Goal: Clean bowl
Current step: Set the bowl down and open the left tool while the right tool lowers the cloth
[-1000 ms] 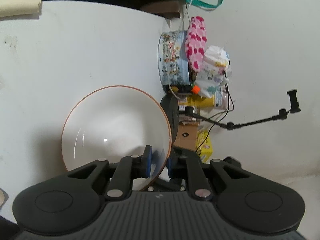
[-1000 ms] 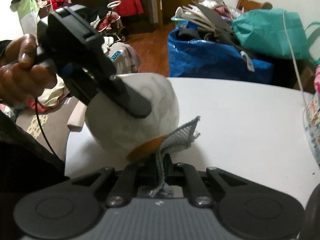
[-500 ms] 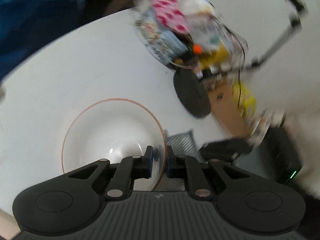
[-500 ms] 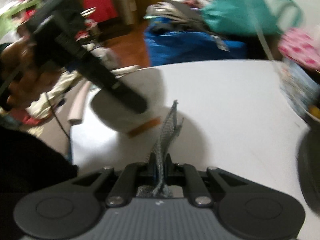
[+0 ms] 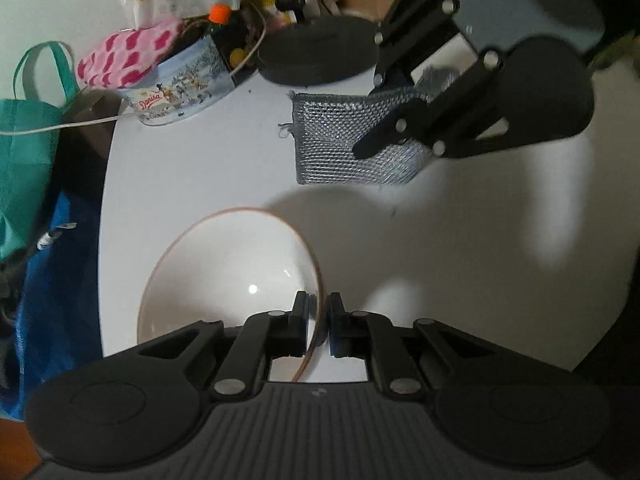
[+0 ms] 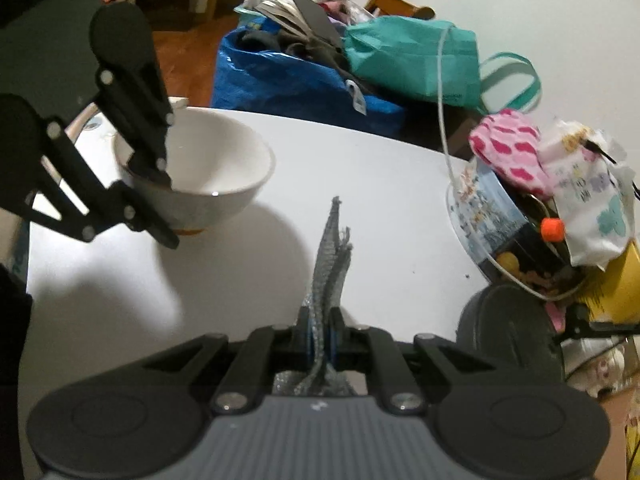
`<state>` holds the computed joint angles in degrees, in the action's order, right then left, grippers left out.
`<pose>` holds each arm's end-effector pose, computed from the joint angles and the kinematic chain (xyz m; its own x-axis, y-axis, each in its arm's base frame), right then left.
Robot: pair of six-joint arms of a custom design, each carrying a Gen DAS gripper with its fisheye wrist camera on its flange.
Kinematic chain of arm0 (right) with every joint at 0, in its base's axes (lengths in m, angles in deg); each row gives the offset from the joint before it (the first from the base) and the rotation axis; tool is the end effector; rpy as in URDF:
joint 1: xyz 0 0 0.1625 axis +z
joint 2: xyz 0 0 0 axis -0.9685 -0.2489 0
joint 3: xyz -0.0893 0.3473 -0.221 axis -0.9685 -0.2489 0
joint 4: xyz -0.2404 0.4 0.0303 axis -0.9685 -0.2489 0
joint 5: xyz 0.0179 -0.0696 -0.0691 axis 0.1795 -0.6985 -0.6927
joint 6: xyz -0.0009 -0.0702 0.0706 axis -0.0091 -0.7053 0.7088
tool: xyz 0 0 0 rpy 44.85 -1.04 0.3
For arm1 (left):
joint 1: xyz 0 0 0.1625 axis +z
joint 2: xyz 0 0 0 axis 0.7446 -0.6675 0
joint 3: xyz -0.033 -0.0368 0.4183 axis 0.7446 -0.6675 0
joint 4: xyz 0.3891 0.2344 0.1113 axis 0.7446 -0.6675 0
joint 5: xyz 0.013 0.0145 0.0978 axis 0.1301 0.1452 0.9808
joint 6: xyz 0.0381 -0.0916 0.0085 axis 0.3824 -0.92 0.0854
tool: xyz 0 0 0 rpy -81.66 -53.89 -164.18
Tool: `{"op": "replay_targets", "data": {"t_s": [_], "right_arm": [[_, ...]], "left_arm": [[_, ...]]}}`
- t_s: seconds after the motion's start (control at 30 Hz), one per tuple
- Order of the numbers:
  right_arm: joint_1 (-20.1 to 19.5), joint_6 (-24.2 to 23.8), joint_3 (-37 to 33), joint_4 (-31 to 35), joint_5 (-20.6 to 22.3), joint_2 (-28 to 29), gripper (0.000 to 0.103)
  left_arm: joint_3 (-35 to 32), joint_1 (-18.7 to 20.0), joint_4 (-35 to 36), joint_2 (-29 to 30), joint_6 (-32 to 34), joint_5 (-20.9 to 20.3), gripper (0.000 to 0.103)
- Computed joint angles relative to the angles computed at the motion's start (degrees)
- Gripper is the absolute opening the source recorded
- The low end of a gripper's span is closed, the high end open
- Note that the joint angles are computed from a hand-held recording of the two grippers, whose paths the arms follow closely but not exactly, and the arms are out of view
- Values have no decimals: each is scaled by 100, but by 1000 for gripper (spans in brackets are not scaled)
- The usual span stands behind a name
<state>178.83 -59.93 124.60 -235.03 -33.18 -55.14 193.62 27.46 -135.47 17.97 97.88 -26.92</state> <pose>0.2537 -0.6631 -0.1088 -0.1459 -0.8033 0.5774 -0.9519 0.2730 0.1392 0.0350 -0.6405 0.1933 -0.3116 0.6788 -0.6649 0.8082 0.5574 0.1902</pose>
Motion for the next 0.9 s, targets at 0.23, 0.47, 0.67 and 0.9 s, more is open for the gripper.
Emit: {"op": "replay_targets", "data": {"t_s": [0.23,0.47,0.67,0.9], "right_arm": [[27,246,-14,-114,-98,115,19],[100,309,120,-735,-404,94,60],[186,230,362,-1199,-718,-56,66],[46,311,991,-1366,-78,-581,72]], "left_arm": [[-95,11,176,32,-434,157,11],[196,-105,25,-258,-745,141,11],[473,-216,-75,-614,-1183,34,11],[699,-245,66,-1002,-1862,-45,11]]}}
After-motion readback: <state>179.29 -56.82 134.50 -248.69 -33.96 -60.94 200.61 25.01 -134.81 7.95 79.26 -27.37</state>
